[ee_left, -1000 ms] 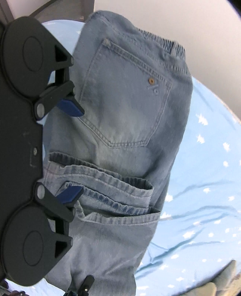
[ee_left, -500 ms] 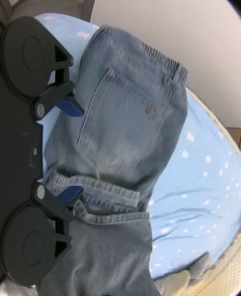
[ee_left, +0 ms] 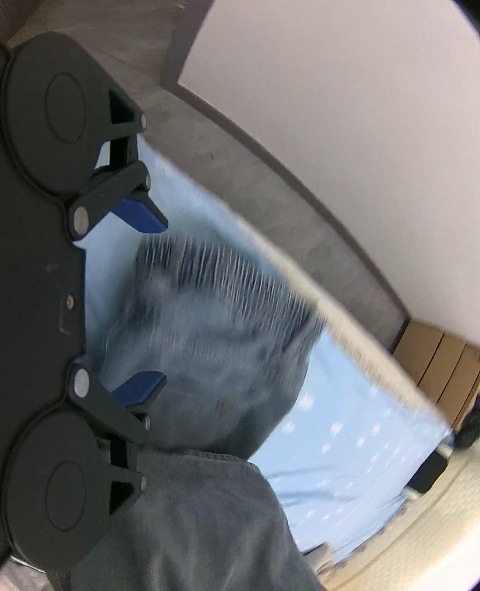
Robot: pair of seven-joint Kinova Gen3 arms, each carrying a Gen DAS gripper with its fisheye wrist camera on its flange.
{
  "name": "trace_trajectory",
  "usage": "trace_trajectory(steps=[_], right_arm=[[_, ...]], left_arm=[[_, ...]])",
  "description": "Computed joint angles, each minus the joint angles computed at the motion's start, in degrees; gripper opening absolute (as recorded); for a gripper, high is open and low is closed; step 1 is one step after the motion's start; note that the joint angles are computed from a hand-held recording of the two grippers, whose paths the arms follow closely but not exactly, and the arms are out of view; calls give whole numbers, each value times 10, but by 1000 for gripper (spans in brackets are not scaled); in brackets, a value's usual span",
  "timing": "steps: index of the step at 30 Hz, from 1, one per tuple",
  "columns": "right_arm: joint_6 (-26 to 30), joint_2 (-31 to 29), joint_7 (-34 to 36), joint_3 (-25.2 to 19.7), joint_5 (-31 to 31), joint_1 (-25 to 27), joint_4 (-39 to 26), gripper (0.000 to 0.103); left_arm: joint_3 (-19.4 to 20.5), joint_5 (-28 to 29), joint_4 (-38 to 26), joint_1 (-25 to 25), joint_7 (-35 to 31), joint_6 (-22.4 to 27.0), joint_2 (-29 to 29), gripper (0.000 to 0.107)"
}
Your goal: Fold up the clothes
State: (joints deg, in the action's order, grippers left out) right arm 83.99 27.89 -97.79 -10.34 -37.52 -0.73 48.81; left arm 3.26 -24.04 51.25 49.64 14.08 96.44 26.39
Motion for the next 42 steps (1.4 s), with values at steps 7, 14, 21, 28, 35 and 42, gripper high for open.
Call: trace_trajectory(steps=[7,14,21,28,35,42], right_arm=[[-77,-16,-30,-5,52,-111,79,19],[-104,19,-13,-12,111,-179,81,28],[-4,68,66,-46,49,-131,1,51],[42,40,219,-24,72,-91,-1,48],[17,36,275,-14,71,-89,86,47],[-6,57,266,-10,90,-122,120,49]], left_arm=[[26,3,150,21,151,-5,-96,80],[80,12,218,27,278,6,-144,80],[112,-45,234,36,359,-5,-161,80],[117,-134,222,43,349,-49,-153,80],[113,-168,234,63,405,-92,-156,82],[112,-164,250,67,468,-106,-152,86]])
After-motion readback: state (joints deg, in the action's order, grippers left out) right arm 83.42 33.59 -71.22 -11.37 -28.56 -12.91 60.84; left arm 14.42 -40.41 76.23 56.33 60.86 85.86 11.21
